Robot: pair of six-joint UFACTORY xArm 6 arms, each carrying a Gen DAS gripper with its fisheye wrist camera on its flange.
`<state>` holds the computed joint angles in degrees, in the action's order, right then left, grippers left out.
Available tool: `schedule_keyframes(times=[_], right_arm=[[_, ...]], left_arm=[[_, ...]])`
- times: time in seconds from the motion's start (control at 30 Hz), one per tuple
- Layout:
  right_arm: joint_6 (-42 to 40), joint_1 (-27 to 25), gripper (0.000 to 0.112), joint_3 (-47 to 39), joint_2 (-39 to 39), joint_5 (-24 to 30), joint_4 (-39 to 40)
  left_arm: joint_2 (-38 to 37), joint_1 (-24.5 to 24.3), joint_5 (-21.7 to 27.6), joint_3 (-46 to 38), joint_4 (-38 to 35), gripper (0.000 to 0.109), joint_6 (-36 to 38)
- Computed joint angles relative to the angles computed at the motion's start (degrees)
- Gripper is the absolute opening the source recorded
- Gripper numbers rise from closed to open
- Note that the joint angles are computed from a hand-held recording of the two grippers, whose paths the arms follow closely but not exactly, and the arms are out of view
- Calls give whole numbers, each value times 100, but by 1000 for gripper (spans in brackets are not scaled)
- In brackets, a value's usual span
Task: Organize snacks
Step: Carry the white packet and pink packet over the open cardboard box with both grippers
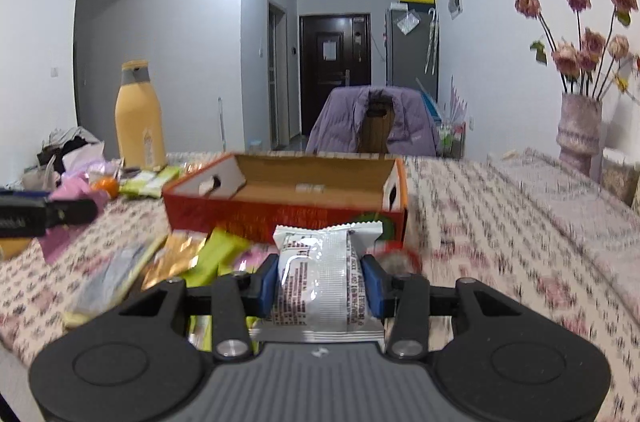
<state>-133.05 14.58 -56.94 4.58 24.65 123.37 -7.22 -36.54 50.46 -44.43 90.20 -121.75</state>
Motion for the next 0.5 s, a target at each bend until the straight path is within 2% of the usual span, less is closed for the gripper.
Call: schedule_keyframes(times=[0.23,0.4,0.5], right_arm=[[705,223,43,-1303,724,-366,-485],[2460,388,43,-2417,1477,-581,-2022],[3611,483,43,-3133,1987,-719,-3049]], left_arm=[[448,828,-653,-725,-27,67,303],[965,1323,-989,-1498,-390,67,841],[1313,1524,-1018,-2007,-656,67,1195]])
